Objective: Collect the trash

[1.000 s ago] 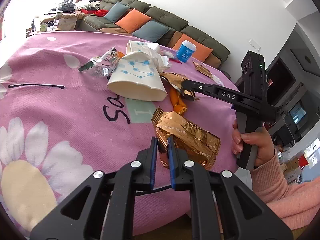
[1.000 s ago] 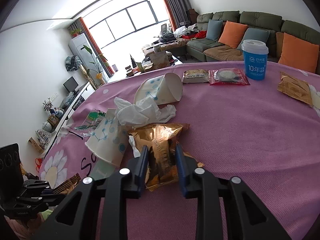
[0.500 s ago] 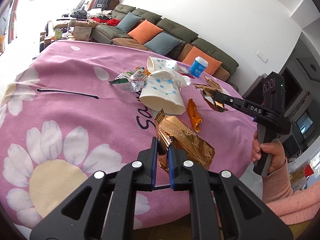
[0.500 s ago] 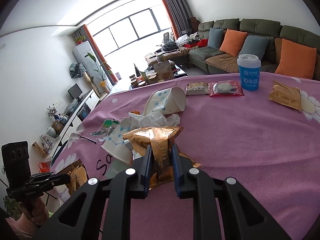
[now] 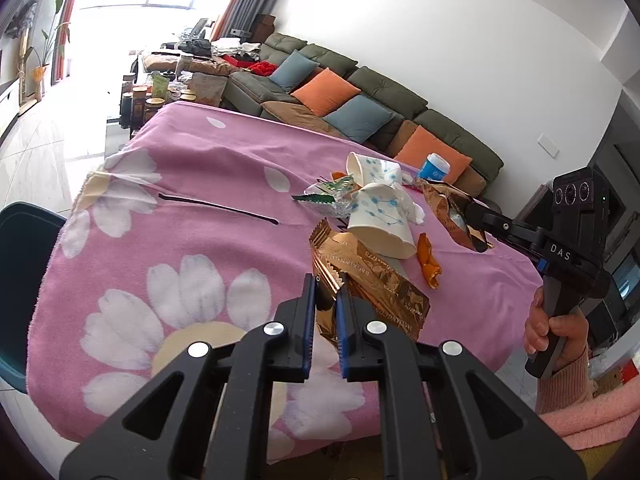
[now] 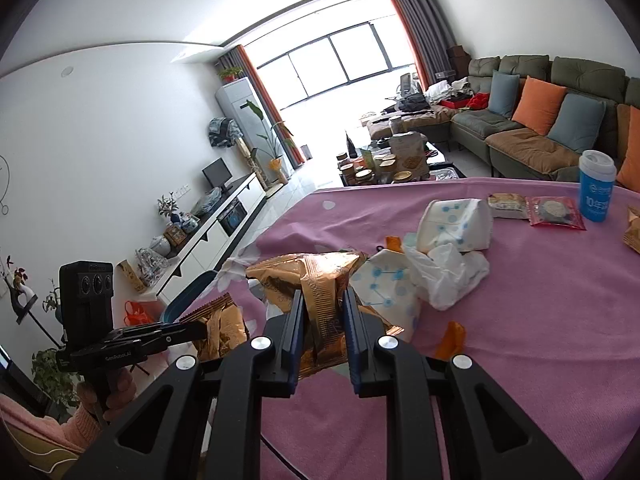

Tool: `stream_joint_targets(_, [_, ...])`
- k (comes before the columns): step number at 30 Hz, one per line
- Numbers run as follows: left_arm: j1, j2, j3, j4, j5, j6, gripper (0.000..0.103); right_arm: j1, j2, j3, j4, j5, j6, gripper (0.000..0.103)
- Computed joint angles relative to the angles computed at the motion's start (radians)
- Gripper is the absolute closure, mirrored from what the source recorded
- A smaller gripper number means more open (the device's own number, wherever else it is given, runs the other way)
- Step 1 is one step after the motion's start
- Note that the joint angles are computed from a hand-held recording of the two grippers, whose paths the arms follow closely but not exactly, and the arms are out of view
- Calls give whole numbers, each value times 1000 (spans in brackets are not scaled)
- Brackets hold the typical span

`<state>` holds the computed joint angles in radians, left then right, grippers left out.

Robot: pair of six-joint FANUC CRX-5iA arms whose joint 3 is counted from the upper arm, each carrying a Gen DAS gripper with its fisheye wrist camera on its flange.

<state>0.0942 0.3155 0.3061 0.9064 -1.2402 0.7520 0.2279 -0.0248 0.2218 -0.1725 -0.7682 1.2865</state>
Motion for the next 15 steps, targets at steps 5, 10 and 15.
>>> stream_joint_targets(5, [31,-22,-20,-5,25,10,93,18,67,88,-79,-37,83,86])
stream_joint_targets(10, [68,-47,-42,-4,48,16,93,39,134,177,-133,-82,143,86])
stream_joint_targets(15, [109,-67,-60,-2,67,18,93,54,197,259,-169,-121,181,86])
